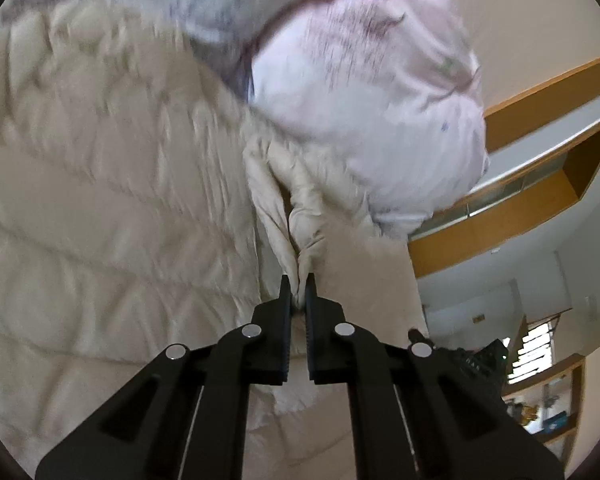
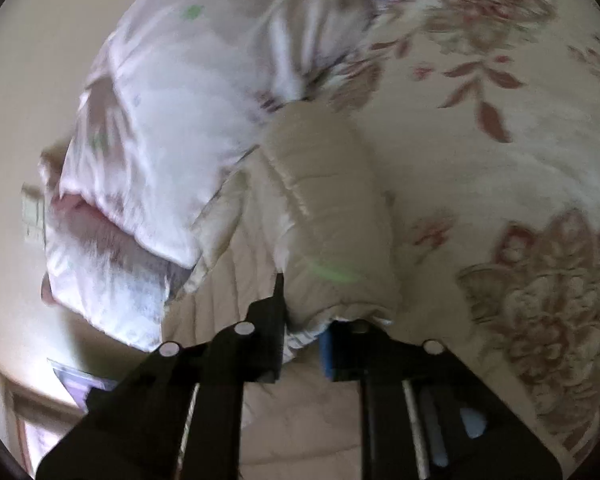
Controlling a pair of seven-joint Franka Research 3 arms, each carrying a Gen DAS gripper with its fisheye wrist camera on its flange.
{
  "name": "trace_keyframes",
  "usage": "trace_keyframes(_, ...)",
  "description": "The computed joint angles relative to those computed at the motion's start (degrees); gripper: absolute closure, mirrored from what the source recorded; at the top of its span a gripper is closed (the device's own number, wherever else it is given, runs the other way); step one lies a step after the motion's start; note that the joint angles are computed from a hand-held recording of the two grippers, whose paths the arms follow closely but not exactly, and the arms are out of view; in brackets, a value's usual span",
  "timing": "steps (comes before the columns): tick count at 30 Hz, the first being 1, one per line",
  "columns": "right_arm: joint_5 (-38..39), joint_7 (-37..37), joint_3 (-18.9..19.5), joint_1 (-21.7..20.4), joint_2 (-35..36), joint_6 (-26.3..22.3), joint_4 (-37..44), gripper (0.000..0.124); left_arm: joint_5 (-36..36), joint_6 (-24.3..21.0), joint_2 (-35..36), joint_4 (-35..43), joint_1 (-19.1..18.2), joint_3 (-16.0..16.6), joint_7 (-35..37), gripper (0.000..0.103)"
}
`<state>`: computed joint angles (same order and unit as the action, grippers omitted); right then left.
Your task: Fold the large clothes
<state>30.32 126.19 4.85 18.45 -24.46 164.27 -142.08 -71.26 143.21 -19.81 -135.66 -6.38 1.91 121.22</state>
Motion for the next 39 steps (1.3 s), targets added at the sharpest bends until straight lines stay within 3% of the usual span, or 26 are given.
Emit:
trace_keyframes(6, -0.5, -4.7, 0.3, 3.3, 3.4, -2.4, 4.0, 0.112, 2.7, 3.7, -4.1, -3.0, 1.3, 1.5, 0.7, 0.098)
trace_keyframes(13, -3.3, -3.3, 2.0, 2.2, 7.2, -9.4, 7.3, 0.111, 7.9, 3.6, -4.0, -5.7, 2.1, 3.9, -3.9, 0.098)
trace_keyframes(16, -8.7, -0.7, 3.5, 0.7, 7.0, -14.2, 8.7, 0.094, 9.6, 2.1, -2.6, -4.9, 2.4, 4.0, -5.8, 0.098)
trace_keyframes(18, -11.6, -0.3, 4.3, 0.7, 6.4, -16.8, 9.7, 0.074, 10.0, 0.6, -2.9, -4.9, 2.7, 4.5, -6.1, 0.097)
trace_keyframes(21, -16.1, -2.1, 5.7, 1.8, 6.3, -20.2, 13.1, 0.074, 10.9, 0.6, -5.4, -6.0, 3.3, 4.9, -5.6, 0.094)
trace_keyframes(23, -20.9, -3.5, 7.8, 2.4, 7.7, -20.0, 16.5, 0.074, 12.0, 0.9, -7.6, -7.1, 3.7, 5.3, -5.7, 0.077)
trace_keyframes(24, -24.5, -3.7, 9.0, 2.3, 9.0, -19.8, 18.4, 0.074, 12.9, 1.1, -9.1, -7.9, 4.0, 5.6, -5.9, 0.055)
trace_keyframes(25, -27.4, -3.6, 9.8, 2.4, 10.5, -19.8, 20.3, 0.075, 13.9, 1.9, -11.6, -9.4, 4.5, 5.9, -6.1, 0.04)
trace_keyframes(29, -35.4, -4.3, 10.7, 5.1, 21.4, -21.6, 31.7, 0.08, 18.8, 4.5, -21.8, -15.5, 6.0, 8.4, -6.2, 0.035)
trace_keyframes(35, -38.7, -6.8, 8.5, 11.2, 35.9, -26.4, 46.2, 0.084, 30.7, 5.9, -35.4, -24.8, 15.7, 9.9, -12.6, 0.031)
trace_keyframes(39, -39.0, -9.2, 6.3, 15.0, 42.8, -33.7, 53.7, 0.082, 35.1, 4.4, -39.0, -28.3, 20.7, 14.1, -17.2, 0.031)
